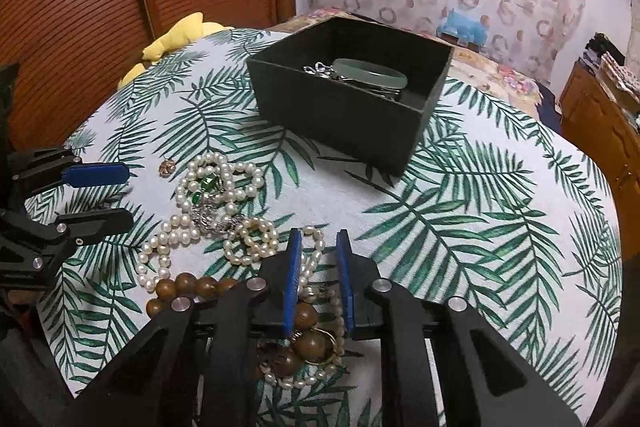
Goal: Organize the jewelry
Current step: 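Move the right gripper back over the pearl necklaces, then grasp a pearl necklace with the left gripper and lift it toward the box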
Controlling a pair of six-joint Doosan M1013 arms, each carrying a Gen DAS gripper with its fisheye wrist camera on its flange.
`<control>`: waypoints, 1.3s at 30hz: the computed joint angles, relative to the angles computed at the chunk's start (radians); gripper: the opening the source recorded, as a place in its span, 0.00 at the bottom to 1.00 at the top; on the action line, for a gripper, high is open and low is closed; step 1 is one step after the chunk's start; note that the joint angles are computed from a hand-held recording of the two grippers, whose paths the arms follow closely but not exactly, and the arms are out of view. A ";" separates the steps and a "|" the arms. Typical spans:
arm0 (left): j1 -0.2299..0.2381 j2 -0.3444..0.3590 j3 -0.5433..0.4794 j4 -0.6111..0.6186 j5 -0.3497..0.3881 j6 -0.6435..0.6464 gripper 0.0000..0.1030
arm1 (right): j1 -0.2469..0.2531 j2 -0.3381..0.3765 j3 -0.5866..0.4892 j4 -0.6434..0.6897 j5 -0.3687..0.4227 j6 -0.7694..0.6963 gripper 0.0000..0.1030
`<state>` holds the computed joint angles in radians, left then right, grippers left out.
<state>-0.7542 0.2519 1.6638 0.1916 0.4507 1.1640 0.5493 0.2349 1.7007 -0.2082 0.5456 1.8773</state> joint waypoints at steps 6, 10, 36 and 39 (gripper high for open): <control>-0.004 0.003 -0.005 -0.004 0.008 0.009 0.46 | -0.004 0.001 -0.005 -0.004 0.011 0.003 0.18; -0.008 0.004 -0.007 -0.003 0.010 0.017 0.46 | 0.003 0.017 -0.019 -0.023 0.030 -0.006 0.18; -0.021 0.024 -0.032 -0.112 0.051 0.148 0.28 | 0.009 -0.109 0.060 -0.235 -0.098 0.205 0.05; -0.025 0.029 -0.037 -0.091 0.064 0.138 0.25 | 0.014 -0.119 0.061 -0.260 -0.097 0.222 0.05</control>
<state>-0.7797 0.2806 1.6271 0.1005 0.5147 1.3025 0.5631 0.1157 1.7614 -0.4681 0.4488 2.0991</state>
